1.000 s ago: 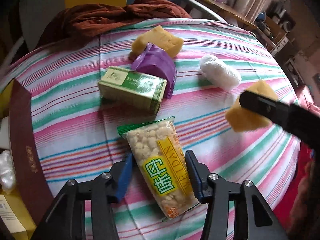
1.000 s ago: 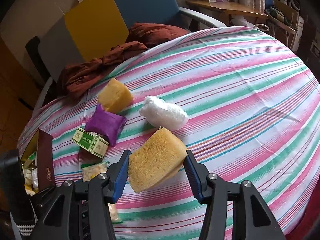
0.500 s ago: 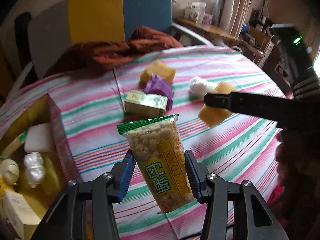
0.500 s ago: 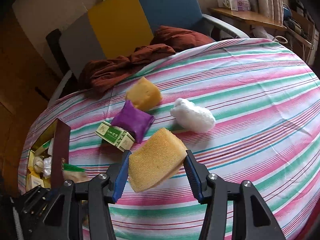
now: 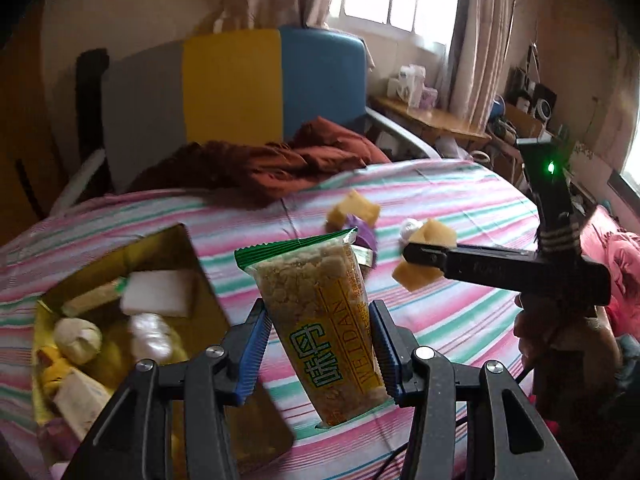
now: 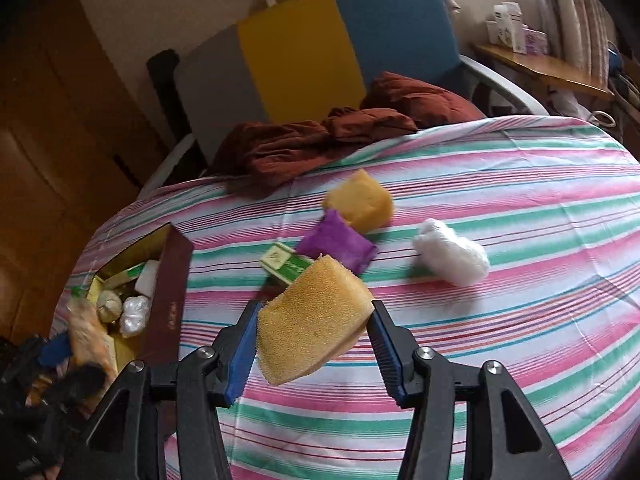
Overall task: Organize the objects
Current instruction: 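Carry the Weidan packet and yellow sponge over the gold tray and release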
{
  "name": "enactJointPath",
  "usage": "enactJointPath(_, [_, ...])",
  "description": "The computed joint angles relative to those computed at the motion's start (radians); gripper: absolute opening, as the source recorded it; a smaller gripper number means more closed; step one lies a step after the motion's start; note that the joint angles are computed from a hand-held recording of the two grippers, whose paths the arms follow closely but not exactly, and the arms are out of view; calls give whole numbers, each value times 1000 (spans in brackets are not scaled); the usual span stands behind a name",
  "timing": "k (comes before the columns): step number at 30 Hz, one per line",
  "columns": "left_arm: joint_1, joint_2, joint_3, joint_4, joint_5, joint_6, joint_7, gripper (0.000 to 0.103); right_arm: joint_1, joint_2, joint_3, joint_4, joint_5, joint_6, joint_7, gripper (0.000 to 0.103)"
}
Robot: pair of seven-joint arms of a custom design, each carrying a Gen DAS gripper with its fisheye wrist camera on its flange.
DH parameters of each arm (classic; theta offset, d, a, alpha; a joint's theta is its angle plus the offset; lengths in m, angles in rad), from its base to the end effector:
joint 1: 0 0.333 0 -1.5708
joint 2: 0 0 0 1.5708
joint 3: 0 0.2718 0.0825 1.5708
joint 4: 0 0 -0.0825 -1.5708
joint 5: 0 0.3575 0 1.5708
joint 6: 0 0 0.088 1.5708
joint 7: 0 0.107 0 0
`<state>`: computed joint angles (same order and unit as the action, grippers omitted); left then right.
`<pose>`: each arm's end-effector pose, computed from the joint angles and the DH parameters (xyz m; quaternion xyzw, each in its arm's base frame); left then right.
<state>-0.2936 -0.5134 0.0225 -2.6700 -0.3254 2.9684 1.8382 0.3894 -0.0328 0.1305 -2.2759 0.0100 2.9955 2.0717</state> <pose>0.4088 -0.0907 0.4683 -0.5659 0.7209 -0.3418 0.2076 0.4706 0.2690 0.4311 -0.6614 0.6540 -0.0992 0.3536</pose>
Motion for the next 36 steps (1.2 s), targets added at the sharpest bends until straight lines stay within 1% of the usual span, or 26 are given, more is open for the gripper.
enactJointPath(1, [6,-13,3,-9,1,5,2,50,7,4,1,5,28,-3,-27,53])
enactJointPath(3, [23,-37,9,-26,9,10,0,50,11,11,5,17,25,-15,-28,53])
enactJointPath(4, [27,-46,14,-32,10,10,0,50,16,13,7,22,45,-20,-46,53])
enactJointPath(10, [62,-77,60,-60,13,9,6,50,51,29,28,60,101,-53,-93,53])
enactJointPath(15, [85,-87,97,-78,-2,11,19,50,91,48,55,106,154,-45,-135,53])
enactJointPath(20, [101,-91,135,-90,-22,17,40,50,132,88,89,174,238,-38,-220,53])
enactJointPath(26, [124,-77,194,-70,-63,-9,80,50,177,147,110,264,202,-80,-235,53])
enactJointPath(30, [134,-37,244,-13,-121,-59,127,50,203,189,112,317,161,-119,-218,54])
enactJointPath(33, [164,5,241,31,-160,-76,151,50,219,221,112,358,130,-149,-204,54])
enactJointPath(36, [193,52,226,83,-192,-97,176,50,227,248,111,391,113,-173,-202,54])
